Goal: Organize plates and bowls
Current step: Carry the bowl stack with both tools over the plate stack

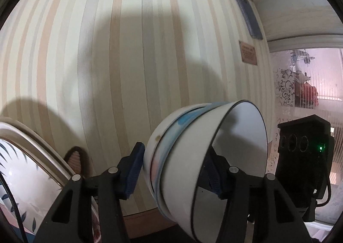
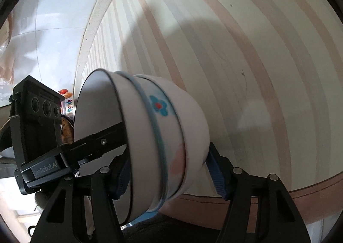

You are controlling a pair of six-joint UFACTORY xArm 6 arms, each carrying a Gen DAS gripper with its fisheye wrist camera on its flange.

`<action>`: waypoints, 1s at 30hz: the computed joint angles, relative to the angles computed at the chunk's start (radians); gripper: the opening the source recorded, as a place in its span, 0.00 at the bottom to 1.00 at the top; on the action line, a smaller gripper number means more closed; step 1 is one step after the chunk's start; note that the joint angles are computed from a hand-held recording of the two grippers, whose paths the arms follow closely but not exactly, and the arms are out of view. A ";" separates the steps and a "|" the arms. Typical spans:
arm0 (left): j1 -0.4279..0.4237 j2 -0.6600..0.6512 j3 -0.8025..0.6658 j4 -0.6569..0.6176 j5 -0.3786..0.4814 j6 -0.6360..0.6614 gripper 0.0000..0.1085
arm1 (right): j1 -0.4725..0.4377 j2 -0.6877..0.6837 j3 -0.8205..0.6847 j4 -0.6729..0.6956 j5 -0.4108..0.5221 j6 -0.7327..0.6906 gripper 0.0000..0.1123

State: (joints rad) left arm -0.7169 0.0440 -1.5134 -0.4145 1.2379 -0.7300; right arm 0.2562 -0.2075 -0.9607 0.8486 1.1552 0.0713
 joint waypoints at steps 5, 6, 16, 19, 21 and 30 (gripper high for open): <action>0.019 -0.024 -0.015 0.014 0.008 -0.012 0.48 | 0.017 0.017 -0.061 -0.028 -0.006 0.008 0.59; 0.024 -0.033 -0.017 0.018 0.010 -0.020 0.48 | 0.024 0.025 -0.084 -0.040 0.000 0.010 0.59; 0.073 -0.255 0.100 0.127 0.048 -0.136 0.48 | 0.139 0.134 -0.292 -0.039 0.044 0.008 0.59; 0.093 -0.357 0.183 0.152 0.058 -0.191 0.48 | 0.198 0.187 -0.360 -0.022 0.054 0.001 0.59; 0.104 -0.436 0.248 0.176 0.067 -0.235 0.48 | 0.241 0.226 -0.400 -0.009 0.054 -0.008 0.59; 0.167 -0.729 0.541 0.206 0.076 -0.361 0.48 | 0.427 0.348 -0.467 -0.005 0.006 -0.035 0.59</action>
